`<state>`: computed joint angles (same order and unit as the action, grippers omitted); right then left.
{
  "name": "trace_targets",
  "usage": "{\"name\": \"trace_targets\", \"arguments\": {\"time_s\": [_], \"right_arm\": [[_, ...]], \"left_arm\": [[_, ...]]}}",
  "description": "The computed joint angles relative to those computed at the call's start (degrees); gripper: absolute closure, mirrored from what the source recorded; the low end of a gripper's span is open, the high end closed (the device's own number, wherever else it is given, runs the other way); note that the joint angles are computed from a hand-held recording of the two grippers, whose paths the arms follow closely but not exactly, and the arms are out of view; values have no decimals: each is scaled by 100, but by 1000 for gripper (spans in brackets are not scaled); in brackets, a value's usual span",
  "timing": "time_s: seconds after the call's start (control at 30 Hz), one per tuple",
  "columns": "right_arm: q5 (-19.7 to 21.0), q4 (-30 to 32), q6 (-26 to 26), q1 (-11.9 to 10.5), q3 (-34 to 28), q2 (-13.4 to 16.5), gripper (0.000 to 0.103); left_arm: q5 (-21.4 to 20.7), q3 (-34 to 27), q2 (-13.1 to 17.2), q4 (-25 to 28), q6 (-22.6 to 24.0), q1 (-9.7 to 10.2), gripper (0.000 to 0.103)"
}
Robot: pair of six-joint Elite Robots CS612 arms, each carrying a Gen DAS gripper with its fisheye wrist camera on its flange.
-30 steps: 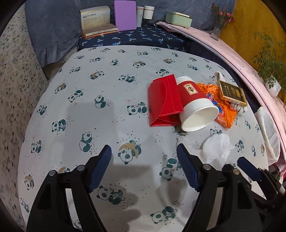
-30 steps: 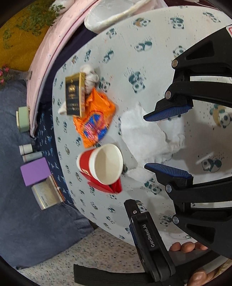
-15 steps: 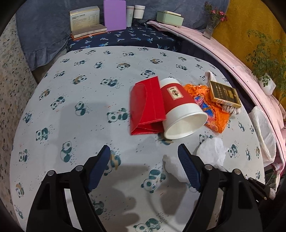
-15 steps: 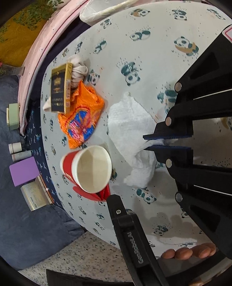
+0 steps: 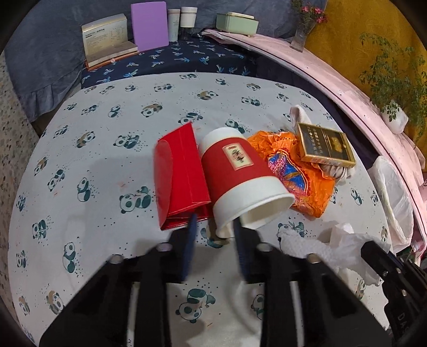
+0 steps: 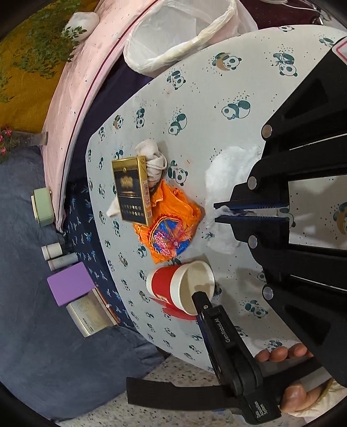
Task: Collect trash
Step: 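Grasp the red-and-white paper cup rim with the left tool while the right tool grasps the tissue, then carry the paper cup and tissue in both tools over the white bin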
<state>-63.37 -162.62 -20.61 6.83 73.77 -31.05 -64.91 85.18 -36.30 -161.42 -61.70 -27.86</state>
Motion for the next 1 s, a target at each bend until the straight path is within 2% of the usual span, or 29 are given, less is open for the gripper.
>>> {"name": "trace_targets", "arguments": {"time_s": [0.03,0.13,0.6,1.0], "right_arm": [[13,-5,15,-5,-9,0,99],[73,-119,88,-32,10,-20,99],[271,-998,670,-294,148,-193,99],[165,-1585,1187,-571,30,-198,99]], "left_arm": [[-39,-8,3,-23,22,4,96],[15,-16,-8,-76,119,-34,100],[252,-294,-65,-358,702,-293,100],[122,-1092,195,-401,1452,-428,100]]}}
